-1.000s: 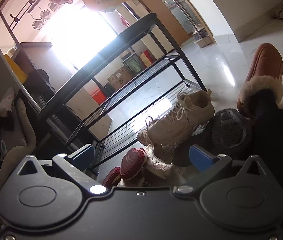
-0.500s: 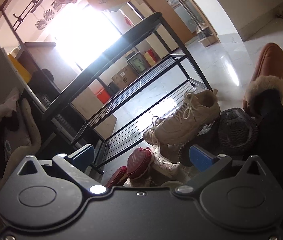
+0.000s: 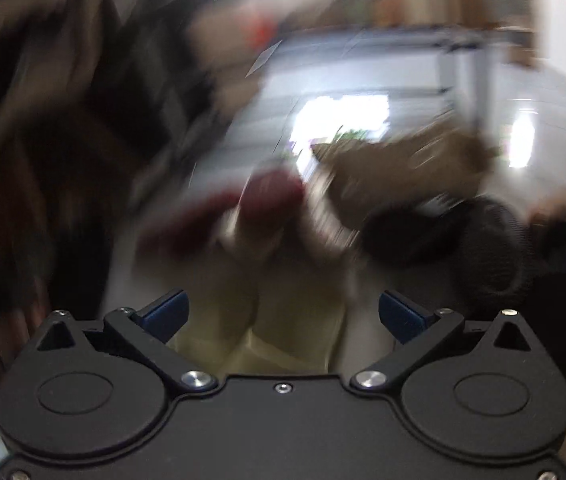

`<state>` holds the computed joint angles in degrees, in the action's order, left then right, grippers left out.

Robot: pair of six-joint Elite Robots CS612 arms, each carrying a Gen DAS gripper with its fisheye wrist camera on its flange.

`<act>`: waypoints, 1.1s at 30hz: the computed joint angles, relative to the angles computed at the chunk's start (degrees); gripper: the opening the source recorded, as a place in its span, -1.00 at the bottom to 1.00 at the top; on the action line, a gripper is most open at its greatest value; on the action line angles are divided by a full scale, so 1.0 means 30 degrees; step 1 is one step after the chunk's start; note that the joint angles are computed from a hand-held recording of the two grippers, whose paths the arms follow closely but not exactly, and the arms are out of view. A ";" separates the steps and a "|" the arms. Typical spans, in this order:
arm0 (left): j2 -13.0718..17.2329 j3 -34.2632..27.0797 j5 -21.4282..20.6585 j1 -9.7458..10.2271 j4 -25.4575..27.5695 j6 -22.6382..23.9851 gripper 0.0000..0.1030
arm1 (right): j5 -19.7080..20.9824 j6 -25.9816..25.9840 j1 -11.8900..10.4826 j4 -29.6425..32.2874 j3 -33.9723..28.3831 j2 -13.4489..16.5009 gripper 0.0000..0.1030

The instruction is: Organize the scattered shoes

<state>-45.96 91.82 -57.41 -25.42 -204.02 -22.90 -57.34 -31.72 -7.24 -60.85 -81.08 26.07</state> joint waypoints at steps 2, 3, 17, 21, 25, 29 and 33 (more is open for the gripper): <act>-0.0011 0.0210 0.0190 0.0171 -0.0765 0.0751 0.99 | -0.0543 -0.2280 0.0524 0.1771 0.0793 -0.0275 1.00; -0.0050 0.0402 0.0229 0.0199 -0.1083 0.1020 0.99 | -0.0754 -0.2858 0.0789 0.2368 0.1130 -0.0316 1.00; -0.0004 0.2355 0.0102 0.0923 -0.3806 0.1794 0.99 | 0.5912 1.4277 0.0436 -0.0448 -0.1121 0.2855 1.00; 0.0069 0.2552 0.0281 0.1053 -0.3752 0.1049 0.99 | 0.4274 1.4425 0.0700 -0.2647 0.0018 0.2233 1.00; 0.0329 0.2658 0.0933 0.0991 -0.4276 0.1424 0.99 | 0.2083 0.9977 0.1387 -0.1203 0.3102 0.0441 1.00; 0.0397 0.2790 0.1406 0.0950 -0.4301 0.0995 0.99 | -0.0856 0.8845 0.2087 -0.0824 0.5460 -0.0666 0.96; 0.0405 0.2945 0.1535 0.0988 -0.4136 0.0564 0.99 | -0.1018 0.8798 0.2209 0.0681 0.6170 -0.0928 0.76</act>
<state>-44.75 100.66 -52.81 -22.46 -216.43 -21.21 -60.40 -5.33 -0.61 -58.81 -62.57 23.28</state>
